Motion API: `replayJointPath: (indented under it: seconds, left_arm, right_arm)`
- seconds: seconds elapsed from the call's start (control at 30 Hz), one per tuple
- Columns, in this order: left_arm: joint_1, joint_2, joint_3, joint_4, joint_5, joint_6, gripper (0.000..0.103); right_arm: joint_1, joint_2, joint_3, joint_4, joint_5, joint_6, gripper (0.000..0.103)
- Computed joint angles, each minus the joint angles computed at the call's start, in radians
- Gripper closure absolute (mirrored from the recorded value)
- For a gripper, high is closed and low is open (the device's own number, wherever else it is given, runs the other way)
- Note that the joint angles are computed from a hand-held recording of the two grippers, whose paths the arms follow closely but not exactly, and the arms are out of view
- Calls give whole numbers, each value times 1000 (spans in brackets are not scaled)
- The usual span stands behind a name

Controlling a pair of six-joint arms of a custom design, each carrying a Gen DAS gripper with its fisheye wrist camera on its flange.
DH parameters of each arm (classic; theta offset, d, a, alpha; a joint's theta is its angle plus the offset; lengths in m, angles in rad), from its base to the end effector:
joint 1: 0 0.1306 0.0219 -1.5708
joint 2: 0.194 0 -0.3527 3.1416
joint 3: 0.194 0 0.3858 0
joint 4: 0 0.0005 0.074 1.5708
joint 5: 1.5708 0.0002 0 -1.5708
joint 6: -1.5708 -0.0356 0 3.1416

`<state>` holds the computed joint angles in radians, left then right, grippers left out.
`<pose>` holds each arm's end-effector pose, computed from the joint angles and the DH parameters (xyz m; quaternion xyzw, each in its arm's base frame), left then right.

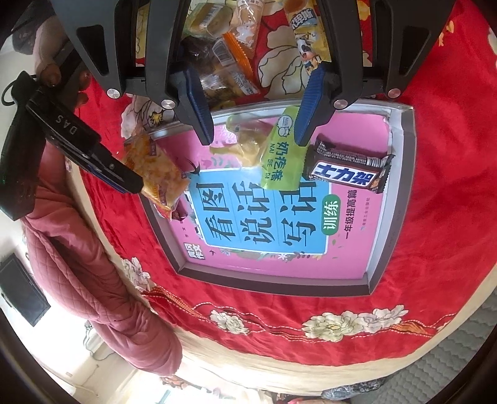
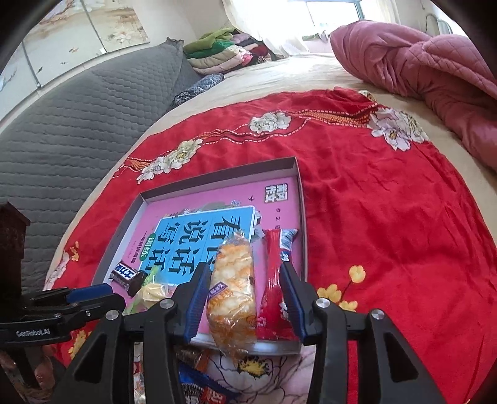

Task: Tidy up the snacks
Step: 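Withdraw both open grippers from the tray back toward the snack pile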

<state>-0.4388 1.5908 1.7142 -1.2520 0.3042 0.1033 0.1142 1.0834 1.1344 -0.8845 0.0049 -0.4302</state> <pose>0.4711 -0.2334 0.4251 0.1938 0.9453 -0.2005 0.1693 0.3763 0.0425 0.4066 0.1477 0.9211 0.0947 0.3477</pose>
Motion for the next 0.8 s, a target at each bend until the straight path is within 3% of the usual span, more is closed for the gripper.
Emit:
replayJointPath:
  seconds: [0.17, 0.43, 0.8]
  left_arm:
    - [2, -3, -3, 0, 2, 2, 47]
    - [0, -10, -5, -9, 3, -6, 47]
    - [-4, -10, 0, -17, 6, -14, 47]
  right_arm:
    - [-3, -27, -15, -31, -33, 1, 57]
    - [26, -67, -39, -45, -18, 5, 57]
    - [74, -40, -23, -102, 78, 53, 57]
